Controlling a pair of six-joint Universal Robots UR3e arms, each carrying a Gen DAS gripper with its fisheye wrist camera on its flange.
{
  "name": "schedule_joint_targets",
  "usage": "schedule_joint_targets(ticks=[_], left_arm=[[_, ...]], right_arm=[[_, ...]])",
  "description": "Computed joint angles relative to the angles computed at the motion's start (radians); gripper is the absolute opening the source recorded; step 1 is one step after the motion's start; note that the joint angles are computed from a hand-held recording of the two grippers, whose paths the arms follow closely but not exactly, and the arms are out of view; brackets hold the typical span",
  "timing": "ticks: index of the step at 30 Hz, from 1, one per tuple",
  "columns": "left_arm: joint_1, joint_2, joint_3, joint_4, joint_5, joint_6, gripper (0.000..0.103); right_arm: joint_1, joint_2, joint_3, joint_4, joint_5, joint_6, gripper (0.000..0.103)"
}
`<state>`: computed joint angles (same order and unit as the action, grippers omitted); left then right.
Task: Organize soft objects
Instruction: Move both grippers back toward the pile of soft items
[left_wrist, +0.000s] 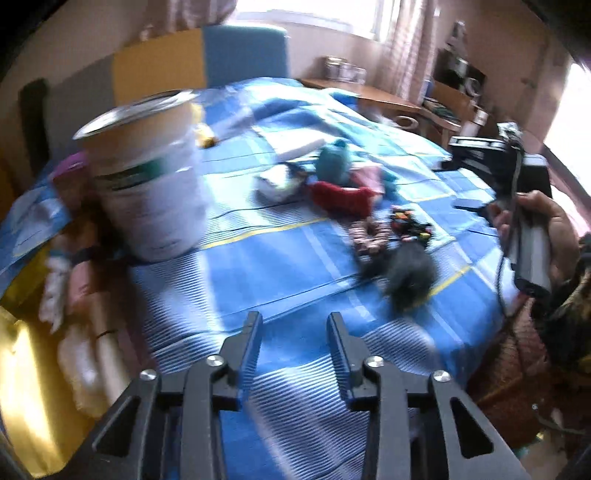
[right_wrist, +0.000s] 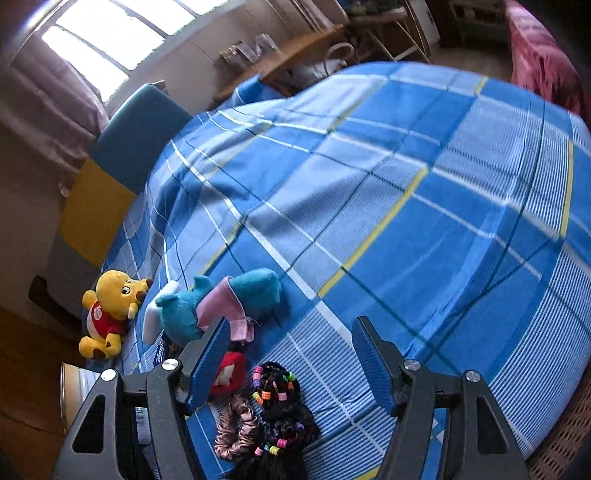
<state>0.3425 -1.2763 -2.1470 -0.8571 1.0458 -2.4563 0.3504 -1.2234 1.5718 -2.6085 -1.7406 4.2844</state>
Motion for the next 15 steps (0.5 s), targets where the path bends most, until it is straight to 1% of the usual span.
schedule_joint_targets(ticks=[3,6,9,10,12,15], left_arm=[[-0.089,-0.068,0.037,0.045,-0.006,-0.017,0.032],[-0.158,-0.147,0.095,0.061,0.001,-0.052,0.031],[-0.212,-0.219,0.142,0.079,0.011,-0.084,0.027],[-0.228,-0.243,0.156,0.091,0.022,-0.097,0.026],[-0.260,-0.315,0.214,0.084,0.045,-0.133,0.020],[-0.288,-0.432,0.331,0.047,0.047,-0.193,0.018]], right_arm=[[-0.006,-0.007,0.021,-0.032,0.007,0.005,0.069],[-0.018,-0.004,0.022,-0.041,0.048,-0.008,0.069],[-0.027,0.007,0.012,-0.049,0.095,-0.031,0.069],[-0.029,0.016,0.004,-0.063,0.117,-0.056,0.069],[-0.024,0.042,-0.043,-0.051,0.146,-0.111,0.069],[0.009,0.082,-0.136,0.012,0.133,-0.175,0.069]])
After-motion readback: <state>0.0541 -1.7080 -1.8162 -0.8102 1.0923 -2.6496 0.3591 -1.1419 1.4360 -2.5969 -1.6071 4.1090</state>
